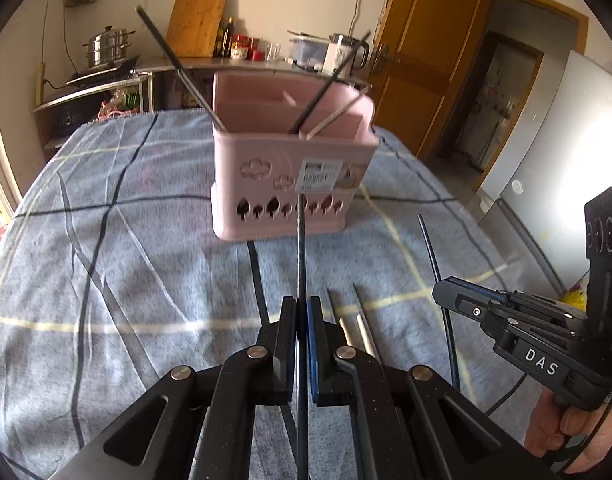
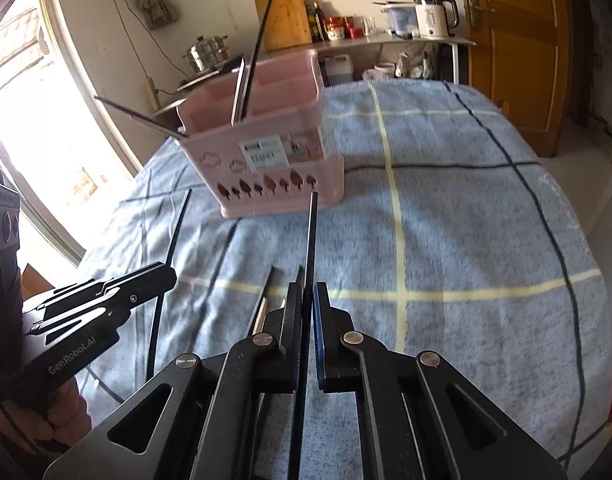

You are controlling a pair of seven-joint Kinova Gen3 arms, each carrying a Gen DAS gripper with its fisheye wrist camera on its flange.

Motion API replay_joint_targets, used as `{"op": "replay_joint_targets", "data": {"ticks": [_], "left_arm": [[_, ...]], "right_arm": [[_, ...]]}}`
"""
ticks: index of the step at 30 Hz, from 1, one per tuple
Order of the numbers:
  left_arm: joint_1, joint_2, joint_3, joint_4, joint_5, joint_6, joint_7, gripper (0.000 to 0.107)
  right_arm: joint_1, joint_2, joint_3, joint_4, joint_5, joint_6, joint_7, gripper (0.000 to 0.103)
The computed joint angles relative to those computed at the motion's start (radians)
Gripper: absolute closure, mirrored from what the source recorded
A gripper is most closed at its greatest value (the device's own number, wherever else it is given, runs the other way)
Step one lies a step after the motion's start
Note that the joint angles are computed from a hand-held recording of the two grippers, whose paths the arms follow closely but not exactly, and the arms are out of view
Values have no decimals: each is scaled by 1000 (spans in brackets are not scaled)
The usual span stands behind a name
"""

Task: Organize utensils
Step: 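Close the left tool on a black chopstick while the right tool grasps another, then lift the left tool's black chopstick over the pink basket while the right tool carries its own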

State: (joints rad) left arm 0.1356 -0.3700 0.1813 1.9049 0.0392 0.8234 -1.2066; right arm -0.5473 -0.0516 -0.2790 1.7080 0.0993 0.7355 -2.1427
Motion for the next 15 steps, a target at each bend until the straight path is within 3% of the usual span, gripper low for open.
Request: {"op": "replay_joint_targets", "data": {"ticks": [8,15], "left_arm": [[-3,-25,-46,-67,14,12,-53,103],[-22,-45,-44,-113,15,26,-75,103]], "right_arm": [[14,-27,-4,-60,37,5,6,98],[29,-46,-19,-98,85,-4,5,98]]}}
